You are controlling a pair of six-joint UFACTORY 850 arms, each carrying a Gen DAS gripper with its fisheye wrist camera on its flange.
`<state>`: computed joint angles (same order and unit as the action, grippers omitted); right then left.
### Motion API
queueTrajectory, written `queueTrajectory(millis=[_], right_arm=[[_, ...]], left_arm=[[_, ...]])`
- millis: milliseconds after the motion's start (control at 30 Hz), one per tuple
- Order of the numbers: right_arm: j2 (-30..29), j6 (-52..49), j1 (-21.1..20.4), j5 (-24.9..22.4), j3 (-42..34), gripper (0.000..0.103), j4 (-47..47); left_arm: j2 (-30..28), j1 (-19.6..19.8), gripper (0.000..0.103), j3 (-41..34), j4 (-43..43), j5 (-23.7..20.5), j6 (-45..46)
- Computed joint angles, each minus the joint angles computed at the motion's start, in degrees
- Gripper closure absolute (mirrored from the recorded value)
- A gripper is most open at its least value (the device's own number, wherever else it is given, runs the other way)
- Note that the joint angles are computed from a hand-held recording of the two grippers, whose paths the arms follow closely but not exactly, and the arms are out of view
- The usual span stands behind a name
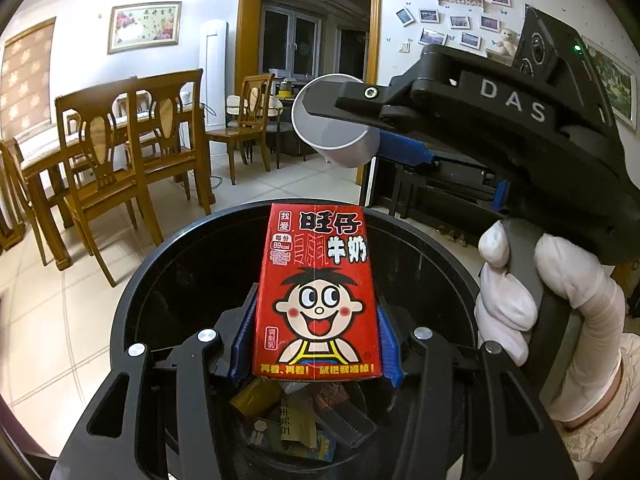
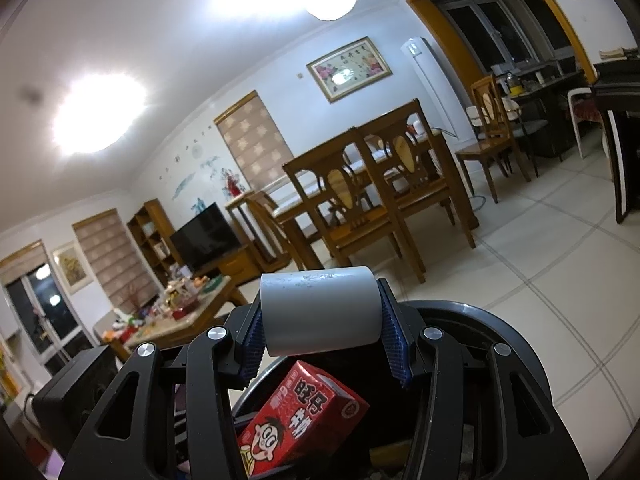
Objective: Collect trash
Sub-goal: 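Carry the red carton and white roll over the black bin and open both tools, then move both open tools back over the lilac table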
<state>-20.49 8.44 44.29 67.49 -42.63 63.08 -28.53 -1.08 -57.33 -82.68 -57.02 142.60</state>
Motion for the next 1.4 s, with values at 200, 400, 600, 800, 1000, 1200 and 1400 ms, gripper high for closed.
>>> queueTrajectory(millis=[200,400,600,800,1000,1200,1400], right_arm=[[-0.38,0.49,0.12,-0.24,-0.44,0.053,1.01],[-1.02,1.17,0.29,-0.54,-0.64,0.053,1.55],[-1.18,1.71,0.38,-1.2,-0.96,0.041,2.0],[-1.39,3.34,1.12,0.18,-0.71,0.026,2.9],[-1.58,4.42,1.54,1.66,-0.48,0.009,3.05],[-1.41,6.07,1.53,1.69,0.27,0.005,2.65],[-1.31,6.26,1.3,1.36,0.37,0.005,2.47]], left_arm=[[0.05,-0.29,0.052,-0.13,0.35,0.21,-0.82],[-0.11,-0.36,0.052,-0.25,0.29,0.3,-1.04],[-0.05,-0.44,0.051,-0.11,-0.22,0.73,-0.8],[0.58,0.01,0.021,0.95,-3.7,0.22,1.47],[1.0,0.07,0.005,1.81,-6.06,0.47,3.88],[0.87,-0.11,0.005,1.47,-5.94,1.02,3.29],[0.69,-0.17,0.005,0.99,-5.68,1.19,2.45]])
